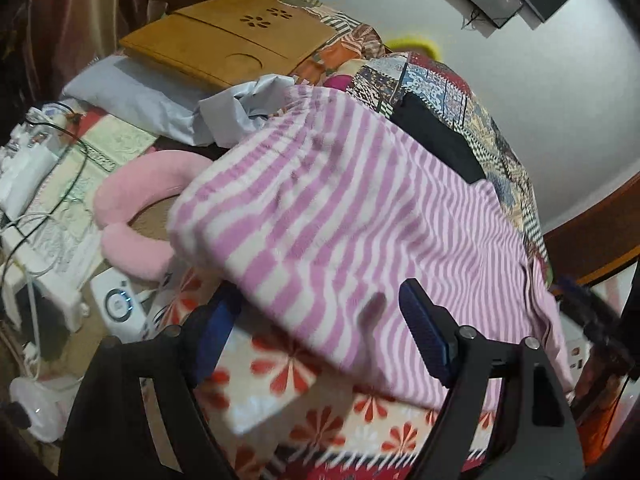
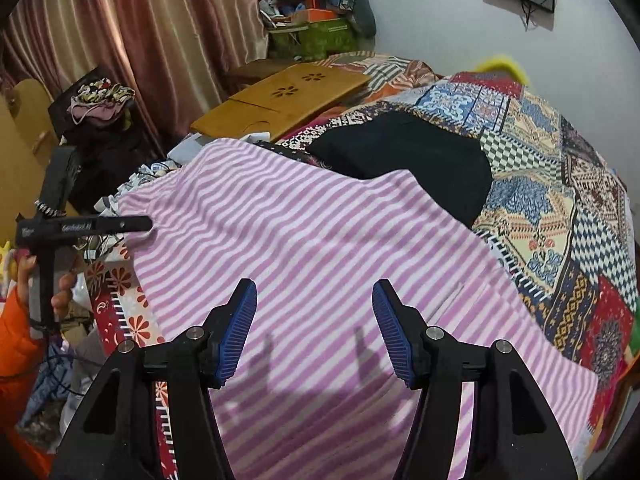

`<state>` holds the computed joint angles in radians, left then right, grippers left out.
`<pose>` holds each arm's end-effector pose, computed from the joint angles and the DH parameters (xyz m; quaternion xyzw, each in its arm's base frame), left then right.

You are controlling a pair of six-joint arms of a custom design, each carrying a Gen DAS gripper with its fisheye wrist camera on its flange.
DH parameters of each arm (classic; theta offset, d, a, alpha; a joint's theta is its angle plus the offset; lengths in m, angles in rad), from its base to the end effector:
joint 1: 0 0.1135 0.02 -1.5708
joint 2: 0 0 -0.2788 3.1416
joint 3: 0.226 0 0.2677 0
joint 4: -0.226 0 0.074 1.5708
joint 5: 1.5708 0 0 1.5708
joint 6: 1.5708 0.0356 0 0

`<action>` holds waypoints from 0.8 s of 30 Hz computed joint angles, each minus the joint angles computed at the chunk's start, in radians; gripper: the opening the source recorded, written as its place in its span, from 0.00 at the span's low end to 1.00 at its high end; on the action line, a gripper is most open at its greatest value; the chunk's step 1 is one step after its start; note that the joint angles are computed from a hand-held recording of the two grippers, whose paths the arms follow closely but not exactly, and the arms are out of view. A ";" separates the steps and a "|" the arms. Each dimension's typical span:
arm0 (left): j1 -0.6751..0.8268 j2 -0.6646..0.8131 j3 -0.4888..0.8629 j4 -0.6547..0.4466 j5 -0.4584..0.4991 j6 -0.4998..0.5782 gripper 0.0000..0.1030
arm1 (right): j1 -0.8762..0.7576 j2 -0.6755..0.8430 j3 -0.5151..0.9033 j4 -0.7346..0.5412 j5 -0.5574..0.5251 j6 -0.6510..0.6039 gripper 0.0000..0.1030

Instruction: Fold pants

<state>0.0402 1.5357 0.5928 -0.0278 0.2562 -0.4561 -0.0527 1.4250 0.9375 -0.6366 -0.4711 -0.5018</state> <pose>0.2734 0.0020 0.1267 -0.1961 0.9277 -0.1799 0.2616 0.2842 0.0012 0.2248 -0.2615 0.9129 0.1599 0.2694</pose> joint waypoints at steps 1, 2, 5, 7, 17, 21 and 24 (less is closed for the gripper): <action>0.008 0.025 0.014 0.007 0.011 -0.006 0.78 | -0.003 0.003 0.001 -0.001 0.000 0.003 0.55; 0.015 0.041 0.023 0.015 0.019 -0.011 0.78 | -0.008 0.005 0.001 -0.003 -0.001 0.006 0.55; 0.025 0.072 0.041 0.047 0.031 -0.019 0.76 | -0.021 0.007 -0.001 0.000 0.004 0.014 0.55; 0.018 0.076 0.050 0.050 0.010 -0.026 0.64 | -0.035 0.014 0.006 -0.008 -0.002 0.008 0.55; -0.030 0.007 0.067 0.013 -0.109 0.011 0.23 | -0.179 -0.015 0.012 -0.071 -0.008 -0.034 0.55; -0.091 -0.094 0.084 -0.029 -0.190 0.033 0.18 | -0.265 -0.025 0.020 -0.101 -0.011 -0.076 0.55; -0.144 -0.157 0.113 -0.064 -0.239 0.053 0.17 | -0.338 -0.028 0.021 -0.119 -0.016 -0.109 0.55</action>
<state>-0.1042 1.3786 0.7053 -0.0920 0.0172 -0.4028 -0.3910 1.3969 0.9580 -0.7555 -0.4870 -0.6110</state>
